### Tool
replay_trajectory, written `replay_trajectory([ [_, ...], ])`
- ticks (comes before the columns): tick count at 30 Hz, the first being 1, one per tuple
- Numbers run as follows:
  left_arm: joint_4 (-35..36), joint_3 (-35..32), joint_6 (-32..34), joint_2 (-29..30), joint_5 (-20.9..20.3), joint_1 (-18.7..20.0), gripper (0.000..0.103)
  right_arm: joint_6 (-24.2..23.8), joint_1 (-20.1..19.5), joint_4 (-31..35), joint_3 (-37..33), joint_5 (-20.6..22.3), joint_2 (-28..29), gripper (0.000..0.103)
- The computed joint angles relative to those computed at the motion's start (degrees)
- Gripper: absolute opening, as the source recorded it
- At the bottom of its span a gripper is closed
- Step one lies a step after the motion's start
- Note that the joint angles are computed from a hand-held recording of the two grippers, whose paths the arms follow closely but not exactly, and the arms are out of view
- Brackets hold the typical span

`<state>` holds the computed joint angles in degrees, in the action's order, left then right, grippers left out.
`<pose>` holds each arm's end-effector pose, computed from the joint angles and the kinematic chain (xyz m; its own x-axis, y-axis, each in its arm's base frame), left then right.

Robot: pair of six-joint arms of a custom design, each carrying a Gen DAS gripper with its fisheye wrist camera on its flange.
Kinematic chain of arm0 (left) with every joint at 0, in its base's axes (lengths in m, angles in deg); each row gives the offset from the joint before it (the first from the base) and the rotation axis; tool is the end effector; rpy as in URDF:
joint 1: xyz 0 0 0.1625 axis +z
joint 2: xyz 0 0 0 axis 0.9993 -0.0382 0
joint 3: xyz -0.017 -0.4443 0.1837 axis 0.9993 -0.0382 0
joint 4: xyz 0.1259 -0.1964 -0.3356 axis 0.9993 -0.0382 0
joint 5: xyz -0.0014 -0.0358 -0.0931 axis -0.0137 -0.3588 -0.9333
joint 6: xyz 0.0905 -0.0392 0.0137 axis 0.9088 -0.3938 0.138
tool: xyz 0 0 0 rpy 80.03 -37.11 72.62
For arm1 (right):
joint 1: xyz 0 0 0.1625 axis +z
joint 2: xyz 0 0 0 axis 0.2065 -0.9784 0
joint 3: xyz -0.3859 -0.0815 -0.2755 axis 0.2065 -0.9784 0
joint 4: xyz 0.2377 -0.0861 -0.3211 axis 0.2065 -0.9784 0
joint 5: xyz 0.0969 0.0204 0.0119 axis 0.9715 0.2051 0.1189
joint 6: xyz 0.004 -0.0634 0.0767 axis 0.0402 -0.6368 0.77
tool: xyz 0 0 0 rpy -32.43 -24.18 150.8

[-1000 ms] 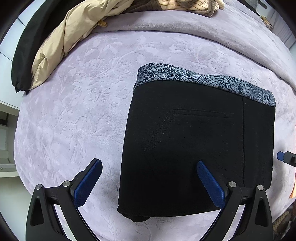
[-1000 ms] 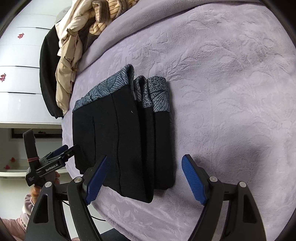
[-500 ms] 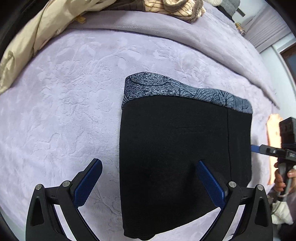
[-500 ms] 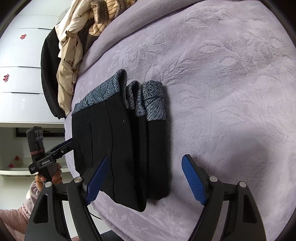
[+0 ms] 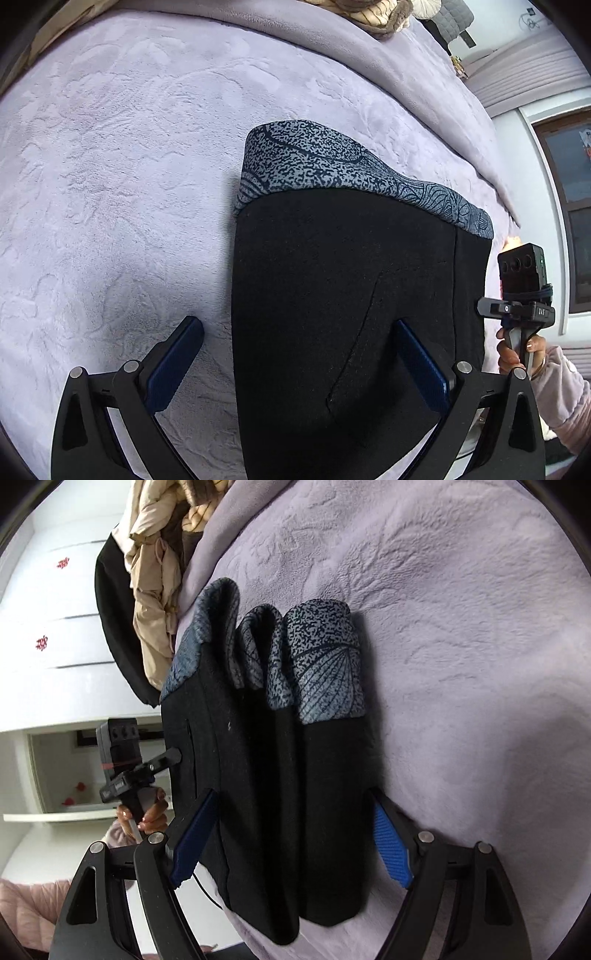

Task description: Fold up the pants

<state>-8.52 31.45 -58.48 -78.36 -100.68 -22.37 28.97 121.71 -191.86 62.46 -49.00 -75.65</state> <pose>-0.0097 -0.3913 0.4275 -0.8794 0.4289 -0.2066 0.3827 0.8950 0.2290 0.3286 -0.1761 0.0526 -0.8863 0.4017 -0.2304 0.4545 0.8499 -0.2666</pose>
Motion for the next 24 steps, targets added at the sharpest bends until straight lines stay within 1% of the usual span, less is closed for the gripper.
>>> replay_trajectory([
  [1, -0.47, 0.56, -0.35, -0.42, 0.61, -0.44, 0.101, 1.5, 0.08, -1.17, -0.1, -0.6, 0.83, 0.073],
  [2, -0.37, 0.65, -0.45, -0.83, 0.51, -0.73, 0.091, 2.73, 0.15, -1.34, -0.14, -0.76, 1.11, 0.068],
  [3, -0.39, 0.91, -0.75, -1.46, -0.09, -1.36, 0.085, 4.1, 0.65, -0.77, -0.35, -1.55, 0.97, 0.06],
  [4, -0.23, 0.83, -0.77, -1.75, -1.31, -1.75, 0.069, 4.79, 1.09, -0.43, -0.7, -1.97, 0.78, 0.056],
  [5, 0.16, 0.76, -1.15, -2.29, -2.04, -2.58, 0.065, 5.89, 1.82, -0.33, -0.79, -2.66, 0.45, 0.05],
  [6, 0.28, 0.78, -1.29, -2.61, -1.94, -3.3, 0.061, 6.77, 2.34, -0.78, -0.93, -3.0, 0.36, 0.046],
  [7, 0.74, 0.66, -1.48, -3.01, -2.15, -4.06, 0.056, 7.52, 2.99, -0.44, -1.23, -3.47, -0.06, 0.044],
  [9, 2.11, 0.17, -2.8, -3.92, -2.03, -5.7, 0.055, 8.6, 4.31, 0.37, -2.04, -4.12, -1.06, 0.041],
  [13, 5.92, -2.23, -5.02, -5.29, -2.78, -8.19, 0.055, 10.9, 6.78, 2.1, -3.8, -5.34, -2.68, 0.04],
  [17, 11.47, -4.89, -7.13, -7.61, -2.88, -10.75, 0.055, 13.27, 10.34, 4.75, -6.24, -5.94, -4.17, 0.039],
  [20, 16.61, -6.91, -9.4, -9.53, -2.29, -12.19, 0.055, 16.71, 13.36, 5.52, -8.18, -6.72, -3.5, 0.039],
  [22, 19.56, -7.34, -10.0, -11.33, -0.96, -12.86, 0.055, 19.19, 15.39, 5.8, -9.49, -7.4, -2.27, 0.039],
  [24, 21.06, -6.89, -10.92, -12.31, 0.21, -12.5, 0.055, 21.66, 17.32, 5.66, -10.65, -8.11, -0.34, 0.039],
])
